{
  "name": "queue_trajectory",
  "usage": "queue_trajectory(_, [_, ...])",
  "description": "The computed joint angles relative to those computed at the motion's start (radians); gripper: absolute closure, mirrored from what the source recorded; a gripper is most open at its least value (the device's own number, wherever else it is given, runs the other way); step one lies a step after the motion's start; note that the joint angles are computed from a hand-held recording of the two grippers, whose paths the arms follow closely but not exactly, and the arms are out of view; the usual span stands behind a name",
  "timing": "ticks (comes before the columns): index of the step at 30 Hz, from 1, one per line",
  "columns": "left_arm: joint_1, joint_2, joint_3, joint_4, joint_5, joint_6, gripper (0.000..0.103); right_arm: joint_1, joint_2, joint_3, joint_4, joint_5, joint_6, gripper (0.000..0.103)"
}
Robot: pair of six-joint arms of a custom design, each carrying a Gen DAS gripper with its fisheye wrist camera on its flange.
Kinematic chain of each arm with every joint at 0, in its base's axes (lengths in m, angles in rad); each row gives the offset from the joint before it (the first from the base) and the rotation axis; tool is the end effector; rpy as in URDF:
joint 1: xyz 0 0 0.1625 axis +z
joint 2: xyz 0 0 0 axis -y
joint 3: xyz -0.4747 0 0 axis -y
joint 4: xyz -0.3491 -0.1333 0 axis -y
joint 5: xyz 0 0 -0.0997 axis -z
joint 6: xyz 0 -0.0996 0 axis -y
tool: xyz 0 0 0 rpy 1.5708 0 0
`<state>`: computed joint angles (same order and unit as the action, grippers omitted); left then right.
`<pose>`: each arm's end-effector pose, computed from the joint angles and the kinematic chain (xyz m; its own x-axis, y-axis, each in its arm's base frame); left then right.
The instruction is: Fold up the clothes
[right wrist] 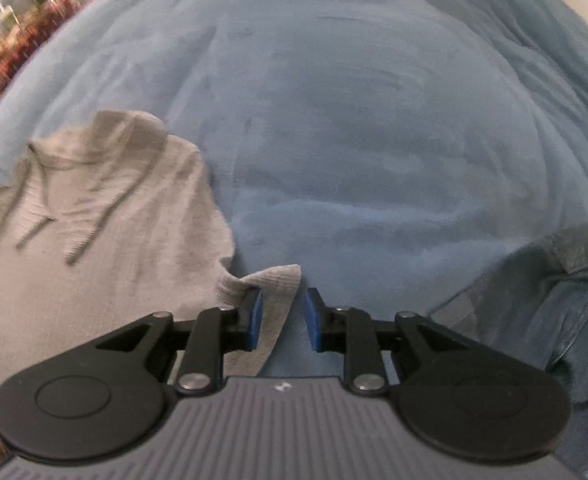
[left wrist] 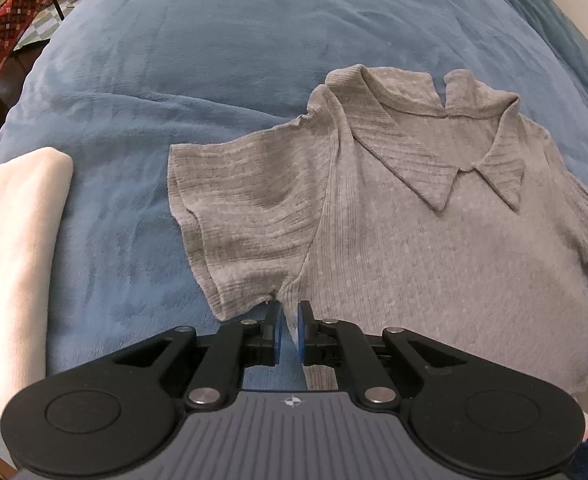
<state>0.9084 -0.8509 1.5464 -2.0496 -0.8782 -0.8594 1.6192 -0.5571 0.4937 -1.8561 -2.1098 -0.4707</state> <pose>-0.2518 -0.6430 0.1994 -0.7960 -0.2036 -0.5700 -0.0036 0.9433 -0.3320 0.1244 -0.8692 0.3893 -0.7509 -0.3066 0.5849 -0.4331 0.8972 -0.0858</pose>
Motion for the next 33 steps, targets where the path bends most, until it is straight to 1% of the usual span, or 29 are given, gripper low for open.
queue_trajectory(1, [0.002,0.001,-0.002,0.0,-0.002,0.002,0.097,0.0,0.011,-0.016,0.006,-0.001,0.001,0.078])
queue_trajectory(4, [0.005,0.001,-0.009,0.013,-0.004,-0.001,0.097,-0.006,0.045,-0.087,0.047,0.044,0.023,0.077])
queue_trajectory(7, [0.01,0.001,-0.015,0.031,-0.01,-0.014,0.097,-0.002,0.086,-0.153,0.076,0.03,0.008,0.074])
queue_trajectory(10, [0.016,0.002,-0.018,0.033,-0.016,-0.019,0.097,-0.006,0.142,-0.271,0.167,0.034,0.031,0.074])
queue_trajectory(11, [0.017,0.004,-0.022,0.035,-0.017,-0.016,0.097,-0.006,0.159,-0.308,0.198,0.033,0.037,0.075])
queue_trajectory(12, [0.018,0.006,-0.026,0.036,-0.017,-0.011,0.097,-0.007,0.171,-0.336,0.222,0.033,0.041,0.085])
queue_trajectory(13, [0.018,0.009,-0.031,0.037,-0.016,-0.005,0.097,-0.007,0.165,-0.325,0.22,0.035,0.044,0.1])
queue_trajectory(14, [0.018,0.011,-0.035,0.039,-0.015,0.0,0.097,-0.006,0.145,-0.283,0.196,0.034,0.05,0.1])
queue_trajectory(15, [0.018,0.014,-0.04,0.042,-0.013,0.005,0.097,-0.003,0.111,-0.207,0.137,0.024,0.054,0.1])
queue_trajectory(17, [0.017,0.017,-0.046,0.042,-0.008,0.015,0.097,0.005,0.039,-0.057,0.013,-0.016,0.068,0.1])
queue_trajectory(20, [0.018,0.021,-0.052,0.037,-0.001,0.022,0.097,0.009,-0.039,0.091,-0.129,-0.08,0.118,0.101])
queue_trajectory(22, [0.02,0.025,-0.054,0.033,0.003,0.026,0.097,0.002,-0.067,0.136,-0.16,-0.107,0.172,0.101])
queue_trajectory(24, [0.023,0.029,-0.056,0.027,-0.003,0.03,0.097,-0.008,-0.071,0.144,-0.141,-0.124,0.213,0.1])
queue_trajectory(26, [0.024,0.031,-0.057,0.03,-0.01,0.037,0.097,-0.017,-0.073,0.163,-0.159,-0.117,0.227,0.099])
queue_trajectory(29, [0.018,0.028,-0.053,0.047,-0.004,0.04,0.097,-0.021,-0.069,0.189,-0.218,-0.123,0.202,0.097])
queue_trajectory(31, [0.014,0.019,-0.042,0.057,-0.002,0.023,0.093,-0.019,-0.078,0.219,-0.256,-0.134,0.192,0.089])
queue_trajectory(32, [0.012,0.012,-0.036,0.062,-0.003,0.012,0.093,-0.018,-0.085,0.232,-0.268,-0.143,0.184,0.086])
queue_trajectory(33, [0.009,0.006,-0.029,0.069,-0.003,0.0,0.093,-0.015,-0.094,0.248,-0.283,-0.158,0.168,0.08])
